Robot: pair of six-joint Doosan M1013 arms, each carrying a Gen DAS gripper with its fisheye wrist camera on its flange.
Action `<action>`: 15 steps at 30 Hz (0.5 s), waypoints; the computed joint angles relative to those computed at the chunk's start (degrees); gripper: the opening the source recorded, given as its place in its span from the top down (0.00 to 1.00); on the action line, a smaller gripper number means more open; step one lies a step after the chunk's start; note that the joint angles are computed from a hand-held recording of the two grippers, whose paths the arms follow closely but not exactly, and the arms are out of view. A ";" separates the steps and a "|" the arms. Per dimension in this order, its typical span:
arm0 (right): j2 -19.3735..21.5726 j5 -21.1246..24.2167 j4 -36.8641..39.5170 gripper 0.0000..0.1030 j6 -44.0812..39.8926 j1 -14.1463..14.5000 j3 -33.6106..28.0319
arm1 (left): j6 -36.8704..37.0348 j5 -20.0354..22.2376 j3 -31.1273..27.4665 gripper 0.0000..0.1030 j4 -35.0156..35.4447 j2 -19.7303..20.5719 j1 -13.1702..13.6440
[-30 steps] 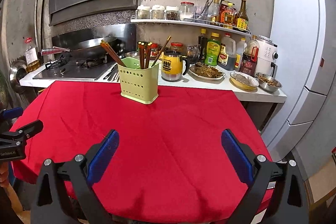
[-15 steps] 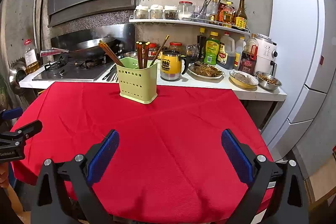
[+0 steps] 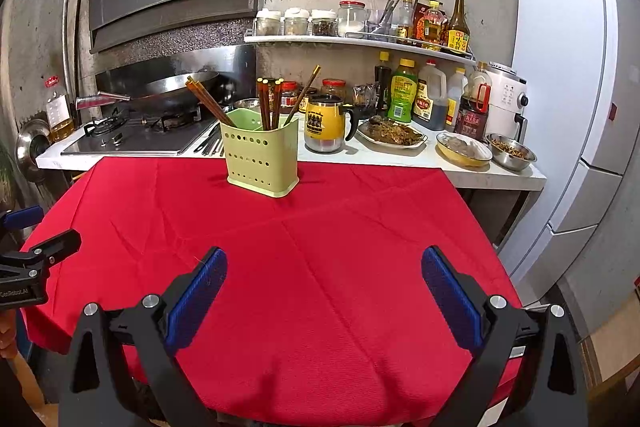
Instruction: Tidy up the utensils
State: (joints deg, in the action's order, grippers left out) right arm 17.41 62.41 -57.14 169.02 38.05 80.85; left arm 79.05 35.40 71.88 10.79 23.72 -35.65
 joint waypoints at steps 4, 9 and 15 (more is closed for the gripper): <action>-0.04 -0.05 -0.06 0.06 0.02 -0.01 0.09 | -0.27 0.05 -0.01 0.06 0.32 0.01 -0.06; -0.01 -0.07 -0.07 0.06 0.12 -0.02 0.06 | -0.18 0.22 -0.16 0.06 0.16 0.14 -0.13; -0.06 -0.10 -0.10 0.06 0.35 -0.03 0.19 | 0.13 0.09 -0.09 0.06 0.04 0.16 -0.12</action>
State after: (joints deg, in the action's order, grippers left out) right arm 17.35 62.32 -57.24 169.37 38.02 81.04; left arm 79.18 35.49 71.78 10.83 23.89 -35.77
